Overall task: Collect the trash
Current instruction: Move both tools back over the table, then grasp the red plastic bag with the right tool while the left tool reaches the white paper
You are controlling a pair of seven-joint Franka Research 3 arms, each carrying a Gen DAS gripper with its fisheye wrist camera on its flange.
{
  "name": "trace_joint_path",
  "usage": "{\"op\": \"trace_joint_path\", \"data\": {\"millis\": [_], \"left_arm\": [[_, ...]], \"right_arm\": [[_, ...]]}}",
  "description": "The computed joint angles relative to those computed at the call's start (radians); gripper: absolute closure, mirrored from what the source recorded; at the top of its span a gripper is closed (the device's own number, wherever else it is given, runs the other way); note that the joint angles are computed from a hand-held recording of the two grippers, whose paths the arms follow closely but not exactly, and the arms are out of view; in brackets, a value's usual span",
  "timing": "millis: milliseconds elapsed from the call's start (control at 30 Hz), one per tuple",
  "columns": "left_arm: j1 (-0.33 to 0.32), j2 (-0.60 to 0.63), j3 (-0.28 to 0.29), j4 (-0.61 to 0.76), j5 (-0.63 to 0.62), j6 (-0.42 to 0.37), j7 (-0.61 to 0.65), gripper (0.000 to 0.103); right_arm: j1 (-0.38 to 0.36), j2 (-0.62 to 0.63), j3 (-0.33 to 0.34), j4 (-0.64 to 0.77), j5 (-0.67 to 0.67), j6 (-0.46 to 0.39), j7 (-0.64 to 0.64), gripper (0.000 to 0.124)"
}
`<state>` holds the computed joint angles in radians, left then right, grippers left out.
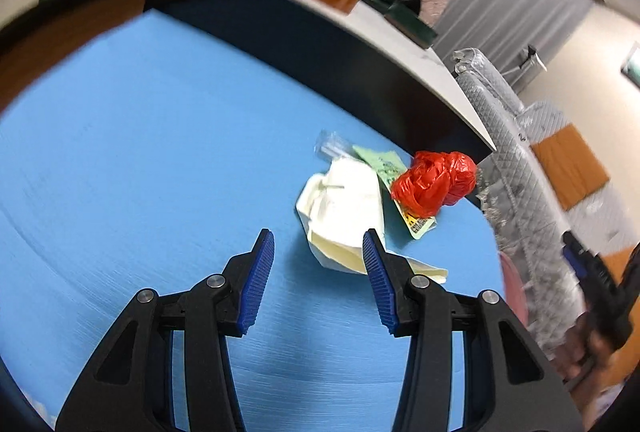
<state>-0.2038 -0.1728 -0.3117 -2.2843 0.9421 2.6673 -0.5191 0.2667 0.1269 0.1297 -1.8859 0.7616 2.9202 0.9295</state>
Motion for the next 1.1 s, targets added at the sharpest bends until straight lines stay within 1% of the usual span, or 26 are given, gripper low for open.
{"op": "trace_joint_path", "data": {"millis": [167,233,300,333,367,433,500,533,600,733,767,867,900,933,1000,1033,1067,1100], "left_arm": [[0.013,0.053,0.013,0.009,0.049,0.101,-0.085,0.058],[0.013,0.073,0.019,0.019,0.073,0.13,-0.11,0.064],[0.013,0.081,0.027,0.02,0.09,0.154,-0.132,0.074],[0.014,0.086,0.031,0.022,0.107,0.168,-0.145,0.08],[0.012,0.088,0.034,0.023,0.109,0.168,-0.141,0.089],[0.002,0.085,0.033,0.033,0.091,0.117,-0.101,0.094],[-0.002,0.07,0.035,0.029,0.08,0.083,-0.074,0.1],[-0.005,0.061,0.031,0.03,0.074,0.042,-0.059,0.101],[-0.007,0.041,0.027,0.023,0.064,-0.004,-0.042,0.102],[-0.01,-0.001,0.006,0.024,0.064,-0.155,-0.004,0.102],[-0.011,-0.008,0.001,0.027,0.067,-0.183,0.003,0.102],[-0.023,-0.014,-0.026,0.063,0.096,-0.328,0.064,0.102],[-0.031,-0.006,-0.038,0.087,0.117,-0.391,0.099,0.102],[-0.037,0.004,-0.041,0.107,0.132,-0.425,0.128,0.102],[-0.05,0.019,-0.037,0.131,0.154,-0.455,0.166,0.102],[-0.053,0.013,-0.024,0.12,0.16,-0.425,0.166,0.102],[-0.052,0.01,-0.01,0.107,0.16,-0.376,0.156,0.1],[-0.05,0.007,0.0,0.101,0.152,-0.346,0.157,0.091]], "right_arm": [[0.015,0.025,0.002,0.019,-0.047,-0.005,0.028,0.064],[0.017,0.034,0.005,0.026,-0.06,-0.006,0.04,0.064],[0.019,0.045,0.009,0.036,-0.07,-0.011,0.048,0.064],[0.02,0.051,0.011,0.042,-0.074,-0.014,0.051,0.064],[0.02,0.055,0.015,0.045,-0.076,-0.015,0.05,0.064],[0.024,0.07,0.02,0.058,-0.086,-0.017,0.053,0.064],[0.03,0.086,0.027,0.07,-0.098,-0.019,0.055,0.064],[0.031,0.092,0.03,0.076,-0.101,-0.021,0.053,0.064],[0.038,0.109,0.036,0.089,-0.116,-0.022,0.053,0.064],[0.036,0.14,0.057,0.122,-0.11,-0.035,0.04,0.063],[0.035,0.146,0.061,0.13,-0.105,-0.04,0.038,0.063],[0.033,0.177,0.076,0.166,-0.082,-0.061,0.03,0.058],[0.035,0.185,0.078,0.175,-0.081,-0.064,0.033,0.054],[0.037,0.195,0.08,0.186,-0.078,-0.067,0.035,0.049],[0.039,0.215,0.088,0.211,-0.069,-0.071,0.036,0.042],[0.042,0.226,0.089,0.224,-0.07,-0.071,0.04,0.039],[0.046,0.239,0.09,0.24,-0.074,-0.074,0.046,0.038],[0.049,0.249,0.09,0.252,-0.078,-0.077,0.052,0.036]]}}
